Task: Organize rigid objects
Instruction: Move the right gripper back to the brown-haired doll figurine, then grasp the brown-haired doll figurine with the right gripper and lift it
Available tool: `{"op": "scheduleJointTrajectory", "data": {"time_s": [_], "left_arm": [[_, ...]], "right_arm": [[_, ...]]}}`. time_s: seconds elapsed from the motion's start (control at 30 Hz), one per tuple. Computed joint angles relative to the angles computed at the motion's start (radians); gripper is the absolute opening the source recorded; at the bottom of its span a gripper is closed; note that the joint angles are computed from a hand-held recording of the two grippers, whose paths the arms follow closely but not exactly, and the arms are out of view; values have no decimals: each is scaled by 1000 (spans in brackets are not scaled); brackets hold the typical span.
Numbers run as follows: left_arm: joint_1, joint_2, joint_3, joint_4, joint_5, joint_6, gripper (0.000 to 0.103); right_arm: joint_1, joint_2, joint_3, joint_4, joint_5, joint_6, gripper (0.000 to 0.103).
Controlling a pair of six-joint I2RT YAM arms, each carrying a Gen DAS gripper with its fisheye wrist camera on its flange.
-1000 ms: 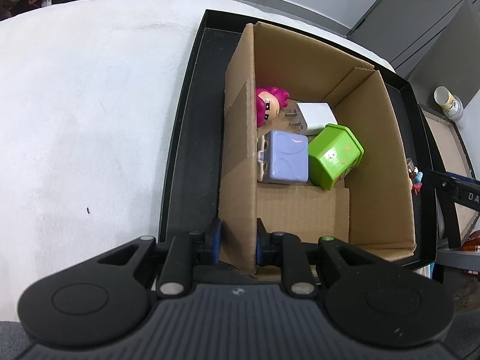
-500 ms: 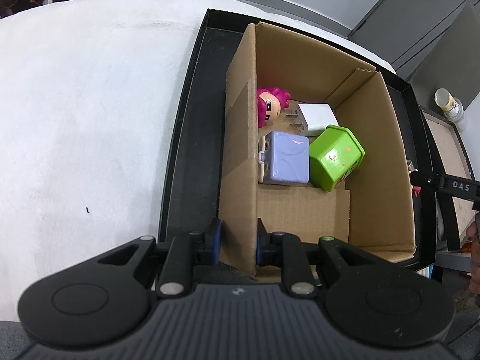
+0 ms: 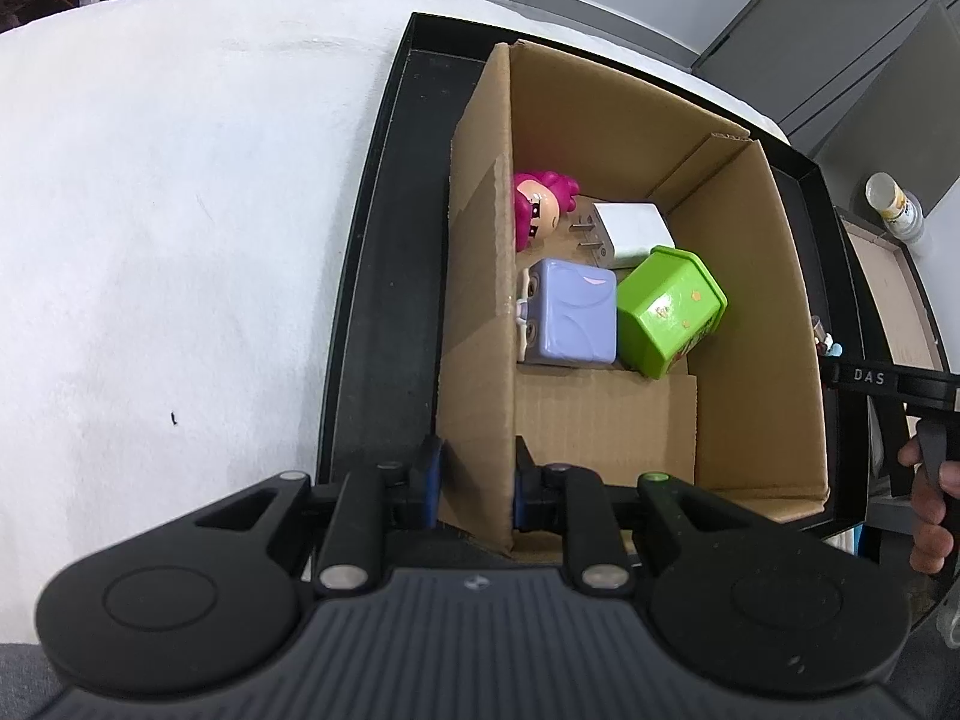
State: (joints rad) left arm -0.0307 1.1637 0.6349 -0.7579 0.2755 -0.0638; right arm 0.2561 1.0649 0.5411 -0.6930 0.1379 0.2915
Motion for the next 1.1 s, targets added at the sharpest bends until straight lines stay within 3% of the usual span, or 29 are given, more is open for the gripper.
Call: {"op": "scheduleJointTrajectory", "data": {"time_s": [0.3, 0.8, 1.1], "left_arm": [[-6, -10, -9, 5, -2, -3, 21], [-4, -37, -5, -19, -8, 28, 19], [6, -50, -6, -24, -1, 38, 18]], "right_arm": [[74, -22, 16, -46, 25, 53, 42], [261, -201, 114, -222, 115, 191, 42], [368, -196, 177, -259, 165, 249, 42]]}}
